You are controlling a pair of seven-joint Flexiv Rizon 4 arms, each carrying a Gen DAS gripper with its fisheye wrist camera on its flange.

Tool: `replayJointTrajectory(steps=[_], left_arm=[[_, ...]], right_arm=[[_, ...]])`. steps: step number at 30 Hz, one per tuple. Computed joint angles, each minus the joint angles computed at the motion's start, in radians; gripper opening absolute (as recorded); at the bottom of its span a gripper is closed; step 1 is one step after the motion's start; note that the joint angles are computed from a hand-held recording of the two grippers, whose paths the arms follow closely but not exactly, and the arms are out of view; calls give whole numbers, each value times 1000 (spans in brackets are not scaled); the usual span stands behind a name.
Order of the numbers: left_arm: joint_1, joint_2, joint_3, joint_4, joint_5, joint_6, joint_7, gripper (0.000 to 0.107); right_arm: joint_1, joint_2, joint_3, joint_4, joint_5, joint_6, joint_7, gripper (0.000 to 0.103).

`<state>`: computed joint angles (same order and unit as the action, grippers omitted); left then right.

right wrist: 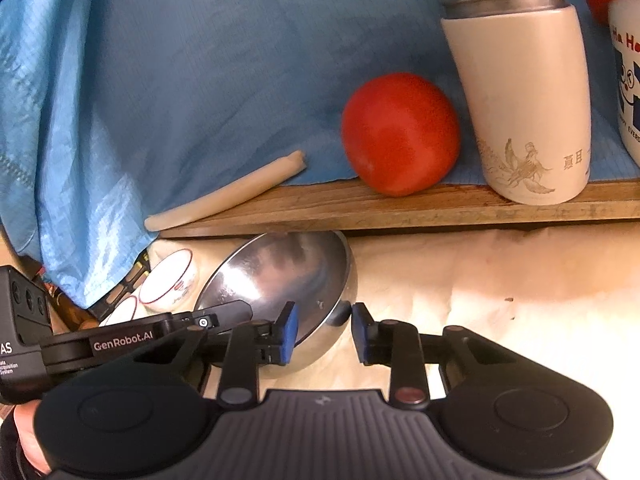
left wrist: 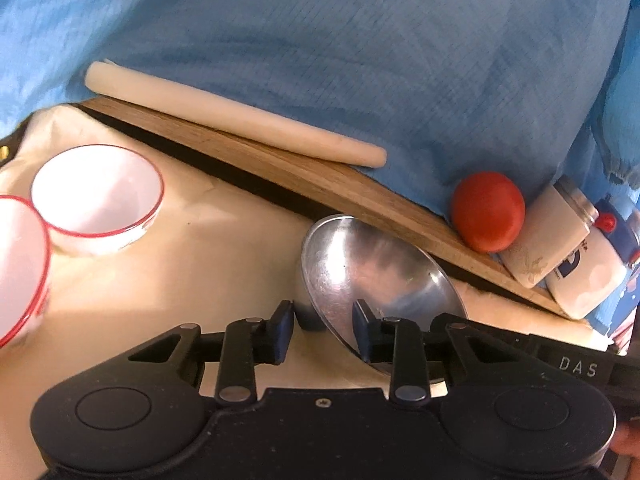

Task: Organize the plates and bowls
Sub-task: 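Lift the deep steel bowl with both grippers and carry it over the dish stack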

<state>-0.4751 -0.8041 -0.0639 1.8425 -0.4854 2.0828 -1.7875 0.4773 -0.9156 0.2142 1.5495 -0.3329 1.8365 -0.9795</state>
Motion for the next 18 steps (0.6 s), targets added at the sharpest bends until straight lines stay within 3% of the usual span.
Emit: replayJointTrajectory(steps=[8, 18], left_arm=[[-75, 58, 41, 108, -87, 18, 15, 34], [-143, 144, 57, 248, -195, 50, 18, 34]], right_arm=[[-61, 12, 97, 28, -78, -35, -69, 32], [-180, -8, 299, 44, -145, -115, -193, 32]])
